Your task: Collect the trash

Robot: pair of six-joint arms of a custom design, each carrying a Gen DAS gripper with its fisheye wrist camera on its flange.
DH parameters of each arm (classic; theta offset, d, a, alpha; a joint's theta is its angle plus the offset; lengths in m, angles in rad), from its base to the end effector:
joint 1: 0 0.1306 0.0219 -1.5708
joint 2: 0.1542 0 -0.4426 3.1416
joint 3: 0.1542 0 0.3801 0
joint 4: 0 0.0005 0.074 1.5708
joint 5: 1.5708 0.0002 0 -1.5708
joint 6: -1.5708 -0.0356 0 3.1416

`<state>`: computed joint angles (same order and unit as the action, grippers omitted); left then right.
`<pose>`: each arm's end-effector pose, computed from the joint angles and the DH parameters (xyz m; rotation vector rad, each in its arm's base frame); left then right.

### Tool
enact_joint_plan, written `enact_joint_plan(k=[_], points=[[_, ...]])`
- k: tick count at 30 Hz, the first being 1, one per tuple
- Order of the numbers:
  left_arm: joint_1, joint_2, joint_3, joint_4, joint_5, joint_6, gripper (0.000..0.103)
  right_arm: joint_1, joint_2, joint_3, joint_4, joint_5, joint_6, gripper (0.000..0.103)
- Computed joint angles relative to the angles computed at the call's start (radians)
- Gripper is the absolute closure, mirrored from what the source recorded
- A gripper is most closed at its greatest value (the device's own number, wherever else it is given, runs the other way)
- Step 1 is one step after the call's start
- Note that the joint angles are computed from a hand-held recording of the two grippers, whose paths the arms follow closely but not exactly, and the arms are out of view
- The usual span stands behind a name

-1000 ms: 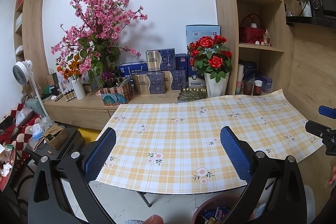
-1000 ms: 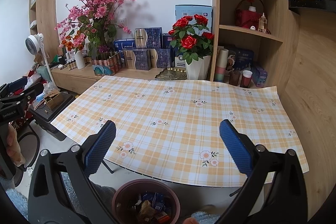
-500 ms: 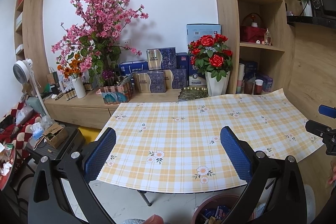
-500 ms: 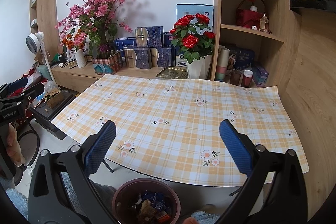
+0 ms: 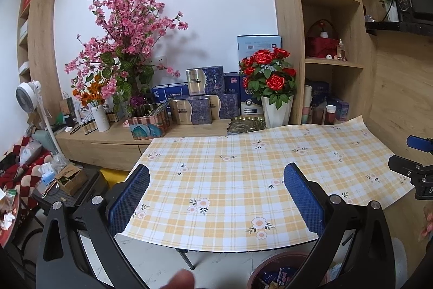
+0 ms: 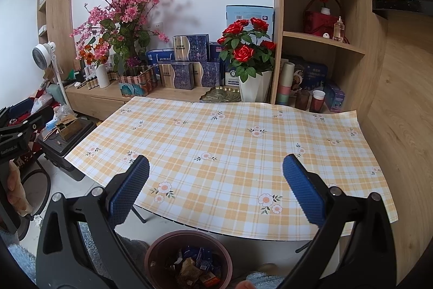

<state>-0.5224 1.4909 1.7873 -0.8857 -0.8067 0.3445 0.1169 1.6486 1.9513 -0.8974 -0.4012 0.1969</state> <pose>0.4460 -0.2277 0.6280 -0.2668 1.9608 0.3142 0.5693 0.0804 0.6147 -0.5585 2.0627 0.3865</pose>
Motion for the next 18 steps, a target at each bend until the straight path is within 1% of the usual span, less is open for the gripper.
enact_joint_plan(k=[18], points=[[0.0,0.008,0.018,-0.023,-0.005,0.021,0.006,-0.005,0.001,0.009,-0.007,-0.002,-0.005,0.006]])
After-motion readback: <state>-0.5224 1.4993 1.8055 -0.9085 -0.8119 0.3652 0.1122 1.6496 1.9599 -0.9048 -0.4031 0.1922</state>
